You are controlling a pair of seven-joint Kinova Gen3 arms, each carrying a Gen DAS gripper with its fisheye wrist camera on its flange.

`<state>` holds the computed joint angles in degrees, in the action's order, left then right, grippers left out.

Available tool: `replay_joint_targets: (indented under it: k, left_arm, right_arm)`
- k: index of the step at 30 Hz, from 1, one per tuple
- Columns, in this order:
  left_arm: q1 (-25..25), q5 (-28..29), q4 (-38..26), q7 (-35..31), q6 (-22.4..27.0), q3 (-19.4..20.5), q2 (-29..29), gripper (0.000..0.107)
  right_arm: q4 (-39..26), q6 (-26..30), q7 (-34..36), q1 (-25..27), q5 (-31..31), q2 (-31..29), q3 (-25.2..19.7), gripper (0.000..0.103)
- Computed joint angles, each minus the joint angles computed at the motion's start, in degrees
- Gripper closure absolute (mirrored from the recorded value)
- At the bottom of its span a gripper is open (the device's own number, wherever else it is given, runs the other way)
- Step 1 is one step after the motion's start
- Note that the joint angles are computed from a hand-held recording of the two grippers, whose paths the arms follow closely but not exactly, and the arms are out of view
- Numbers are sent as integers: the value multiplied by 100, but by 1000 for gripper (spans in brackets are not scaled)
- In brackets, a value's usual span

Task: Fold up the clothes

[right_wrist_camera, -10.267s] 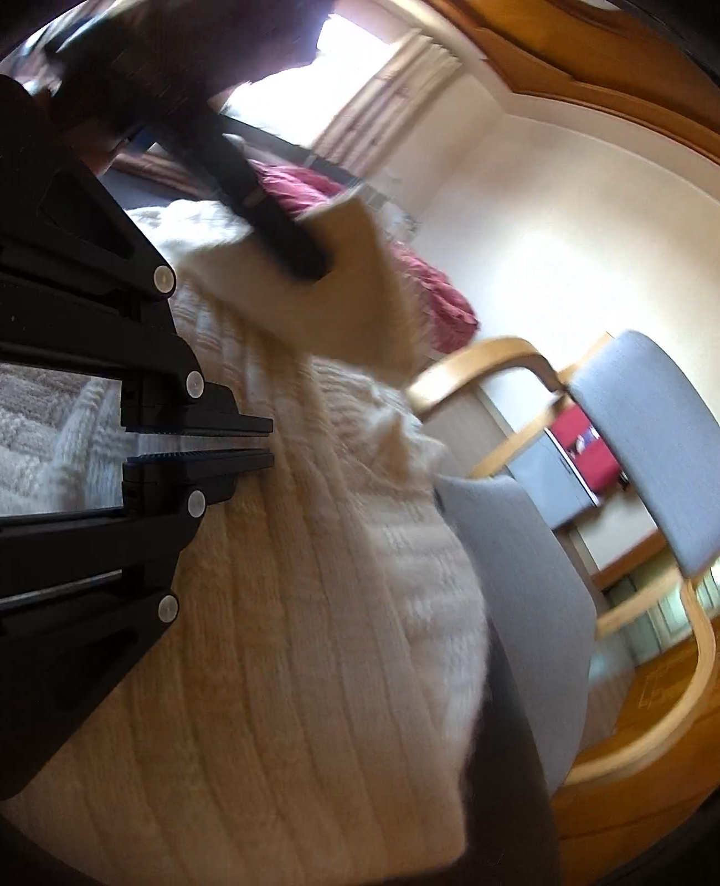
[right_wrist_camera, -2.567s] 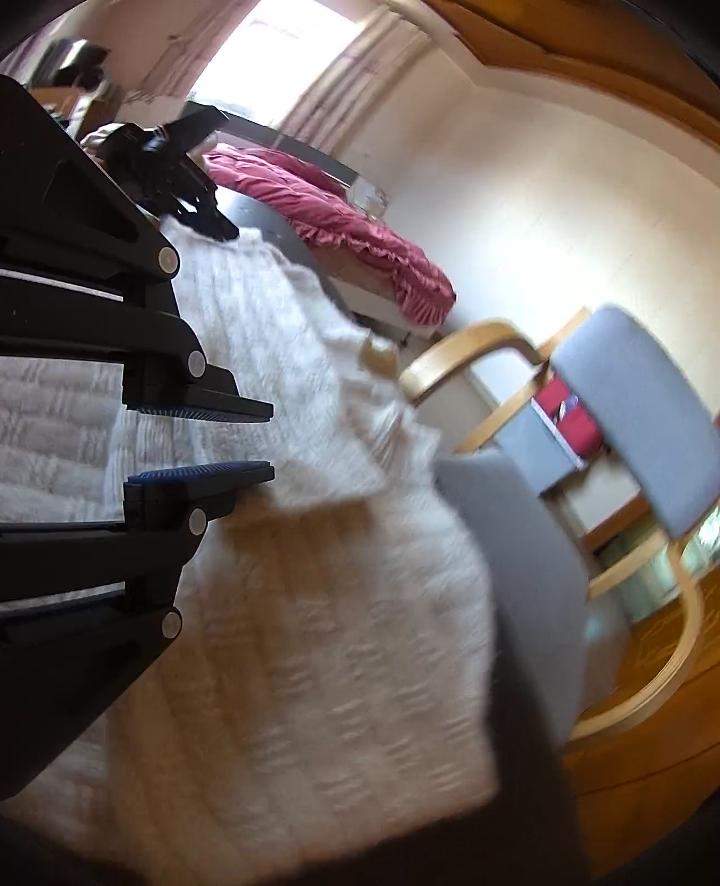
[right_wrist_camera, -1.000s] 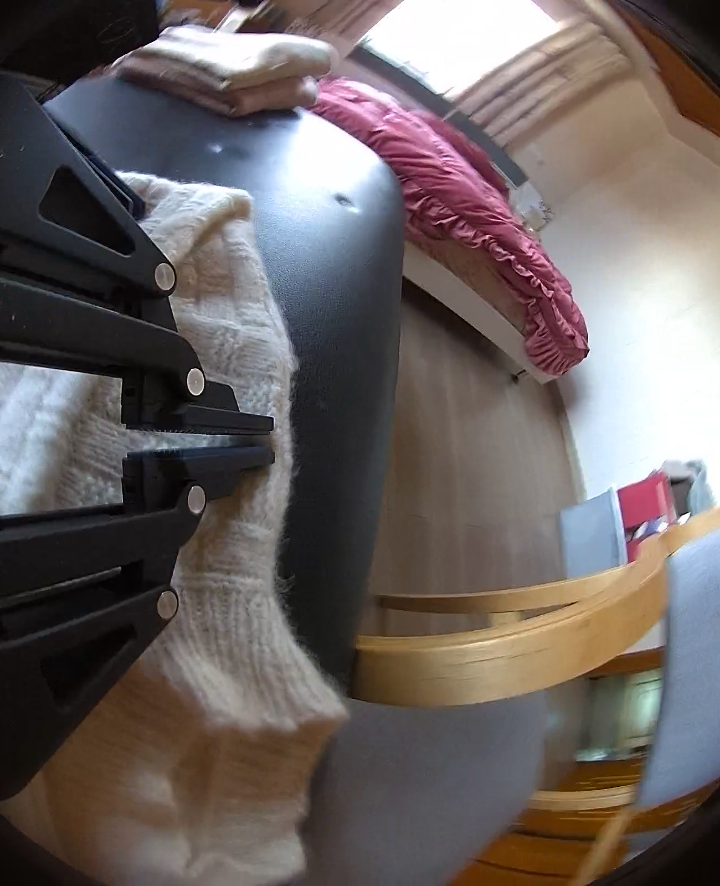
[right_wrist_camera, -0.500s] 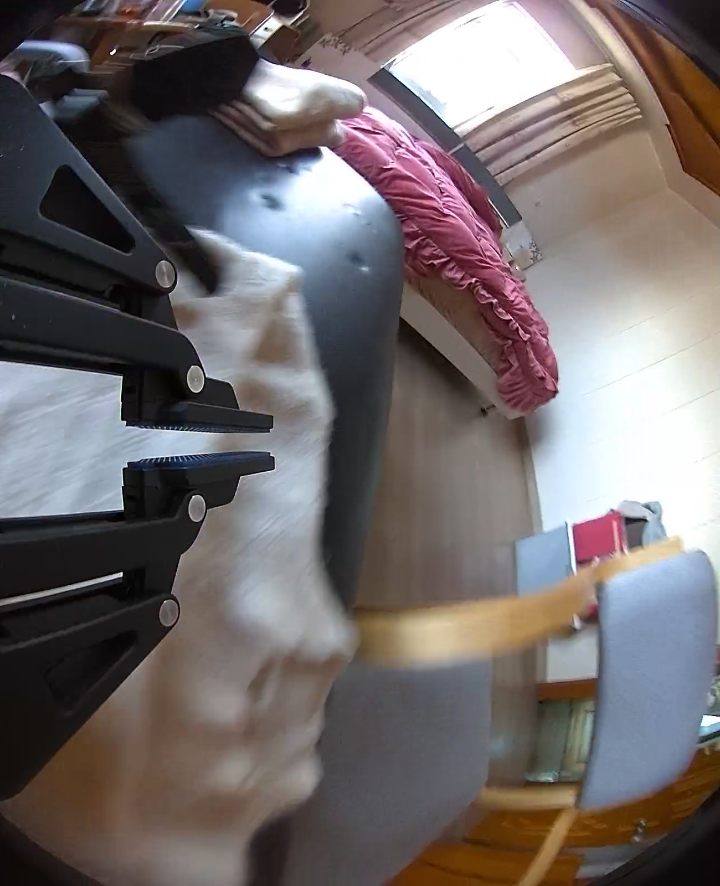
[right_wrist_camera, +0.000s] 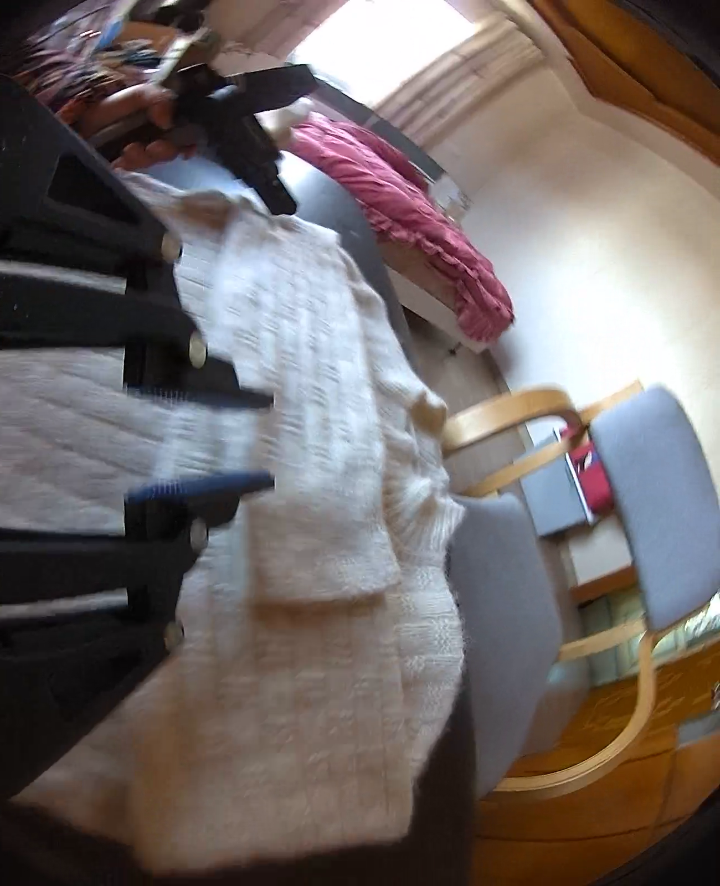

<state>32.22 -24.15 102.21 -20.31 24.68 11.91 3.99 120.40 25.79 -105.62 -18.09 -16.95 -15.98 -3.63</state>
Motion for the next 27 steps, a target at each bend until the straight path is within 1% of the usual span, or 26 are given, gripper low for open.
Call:
replay_joint_targets:
  k: [1, 2, 3, 5, 8, 9, 11, 13, 14, 15, 16, 18, 19, 21, 23, 25, 27]
  left_arm:
    - [-54, 233, 181, -233, -77, -11, -165, 76]
    - [-2, 466, 335, -466, -105, -127, -303, 76]
    - [156, 699, 494, -699, -116, -350, -446, 75]
    - [618, 1165, 736, -1165, -3, -881, -702, 75]
    - [1396, 1812, 974, -1864, 258, -1654, -988, 75]
    - [1661, 1955, 1034, -2097, 348, -1886, -1077, 75]
    - [2192, 2185, 1181, -2563, 386, -2336, -1260, 75]
    - [2723, 2468, 1311, -3029, 434, -2777, -1450, 75]
    - [2943, 2643, 1395, -3262, 437, -2950, -1560, 74]
    - [3057, 2816, 1478, -3495, 433, -3040, -1664, 74]
    - [3064, 2998, 1541, -3728, 447, -3054, -1748, 74]
    - [2833, 3400, 1668, -4194, 504, -2866, -1906, 74]
    - [2787, 3610, 1731, -4427, 549, -2851, -1993, 74]
    - [2741, 4076, 1852, -4848, 584, -2833, -2102, 73]
    - [2765, 4542, 2005, -5226, 610, -2903, -2253, 72]
    - [2700, 5008, 2152, -5646, 671, -2915, -2397, 71]
    - [2391, 5470, 2253, -6112, 825, -2728, -2503, 70]
  right_arm:
    - [81, 73, 192, -173, -127, -153, 143, 67]
    - [192, 155, 370, -342, -269, -326, 287, 67]
    - [261, 275, 455, -420, -351, -458, 332, 66]
    - [400, 603, 457, -372, -360, -782, 305, 66]
    - [597, 1090, 221, -76, -188, -1326, 45, 66]
    - [629, 1179, 244, 79, -198, -1410, -53, 66]
    - [725, 1594, 358, 558, -331, -1774, -221, 64]
    - [833, 2060, 303, 902, -323, -2229, -236, 58]
    - [880, 2293, 193, 997, -248, -2468, -197, 58]
    - [895, 2526, 7, 986, -131, -2706, -123, 58]
    - [918, 2759, -226, 895, 19, -2972, -43, 58]
    - [944, 3225, -657, 706, 299, -3498, 98, 57]
    - [898, 3458, -762, 733, 330, -3653, 111, 56]
    - [924, 3864, -692, 662, 148, -4033, 347, 56]
    - [1007, 4176, -556, 637, -126, -4364, 571, 56]
    - [1099, 4324, -522, 592, -347, -4687, 685, 56]
    - [1246, 4320, -454, 450, -665, -4867, 850, 56]
